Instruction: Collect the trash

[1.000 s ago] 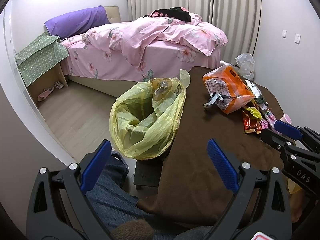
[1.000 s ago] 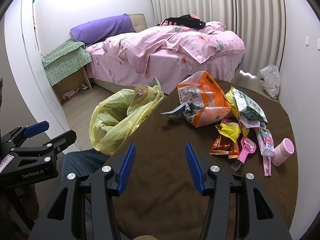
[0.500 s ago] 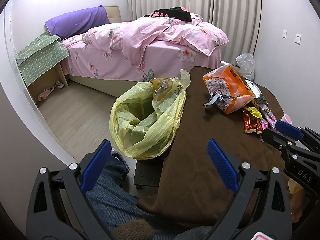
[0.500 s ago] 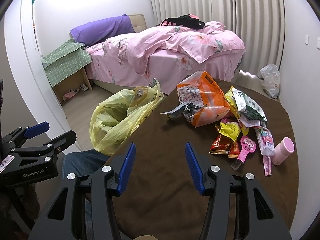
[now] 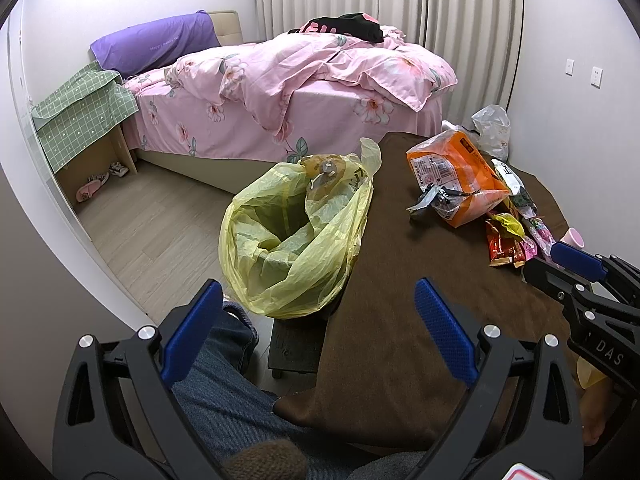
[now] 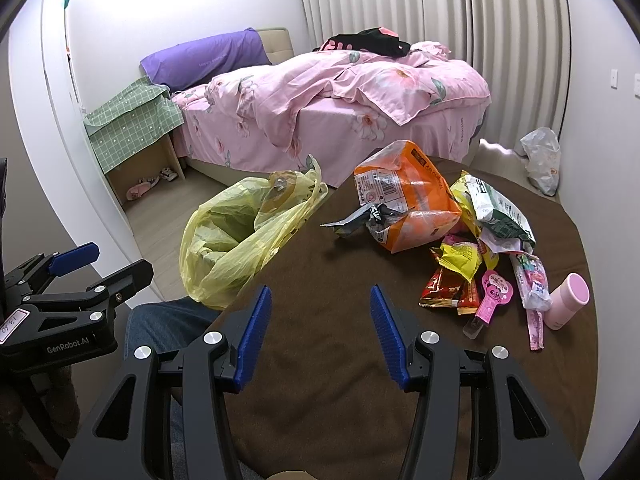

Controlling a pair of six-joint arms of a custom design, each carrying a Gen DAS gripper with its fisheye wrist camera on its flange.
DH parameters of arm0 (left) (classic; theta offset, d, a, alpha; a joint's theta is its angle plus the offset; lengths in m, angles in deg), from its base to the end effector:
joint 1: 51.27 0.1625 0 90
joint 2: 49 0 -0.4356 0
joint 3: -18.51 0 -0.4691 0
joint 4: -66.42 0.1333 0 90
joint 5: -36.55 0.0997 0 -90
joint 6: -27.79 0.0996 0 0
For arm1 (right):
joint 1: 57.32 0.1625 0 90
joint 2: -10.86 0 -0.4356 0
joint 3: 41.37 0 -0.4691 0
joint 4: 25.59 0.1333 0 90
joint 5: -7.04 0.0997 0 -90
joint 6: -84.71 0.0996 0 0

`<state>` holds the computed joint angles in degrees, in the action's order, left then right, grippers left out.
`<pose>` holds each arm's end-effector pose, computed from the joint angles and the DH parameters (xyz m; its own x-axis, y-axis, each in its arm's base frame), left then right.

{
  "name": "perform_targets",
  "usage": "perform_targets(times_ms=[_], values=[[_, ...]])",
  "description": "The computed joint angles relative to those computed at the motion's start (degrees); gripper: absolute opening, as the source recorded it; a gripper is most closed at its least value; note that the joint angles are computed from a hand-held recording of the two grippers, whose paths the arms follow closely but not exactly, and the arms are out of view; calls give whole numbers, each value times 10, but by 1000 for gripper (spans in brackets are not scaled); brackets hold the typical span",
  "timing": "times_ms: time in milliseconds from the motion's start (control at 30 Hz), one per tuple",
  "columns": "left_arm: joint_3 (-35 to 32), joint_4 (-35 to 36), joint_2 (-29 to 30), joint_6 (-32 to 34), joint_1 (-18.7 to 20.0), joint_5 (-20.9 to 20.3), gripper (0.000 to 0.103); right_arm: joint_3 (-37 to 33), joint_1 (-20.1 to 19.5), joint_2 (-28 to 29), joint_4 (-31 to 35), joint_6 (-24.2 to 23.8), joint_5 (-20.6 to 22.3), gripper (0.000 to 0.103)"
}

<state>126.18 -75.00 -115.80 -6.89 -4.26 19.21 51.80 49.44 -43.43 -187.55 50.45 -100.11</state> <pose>-0.2624 -0.6164 0.2450 -0.6587 -0.3472 -0.6675 0.3594 0.6342 -0.6845 0.3172 -0.6929 0.1964 -0.6585 -0.5520 0.5115 -0.7409 0.5947 -0.3120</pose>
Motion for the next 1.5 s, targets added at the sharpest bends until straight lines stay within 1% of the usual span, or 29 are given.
perform_targets(times_ms=[900, 1067, 1133, 1233, 1300, 1367, 1400, 1500], values=[[-2, 1, 0, 1, 0, 0, 92, -1, 0, 0, 2, 0, 0, 49], [-2, 2, 0, 1, 0, 0, 92, -5, -2, 1, -2, -6, -4, 49], [-3, -4, 4, 11, 1, -1, 92, -11, -5, 4, -6, -9, -11, 49], [-8, -61, 19, 70, 5, -7, 92, -22, -12, 11, -27, -17, -29, 49], [-16, -141, 39, 144, 13, -23, 92, -29, -20, 14, -40, -16, -39, 49], [-33, -207, 62, 208, 25, -47, 92, -38, -30, 18, -52, -13, -48, 49], [-48, -227, 76, 233, 31, -59, 92, -42, -36, 19, -57, -12, -52, 49], [-82, -283, 110, 305, 49, -103, 92, -48, -58, 14, -68, -11, -40, 49]])
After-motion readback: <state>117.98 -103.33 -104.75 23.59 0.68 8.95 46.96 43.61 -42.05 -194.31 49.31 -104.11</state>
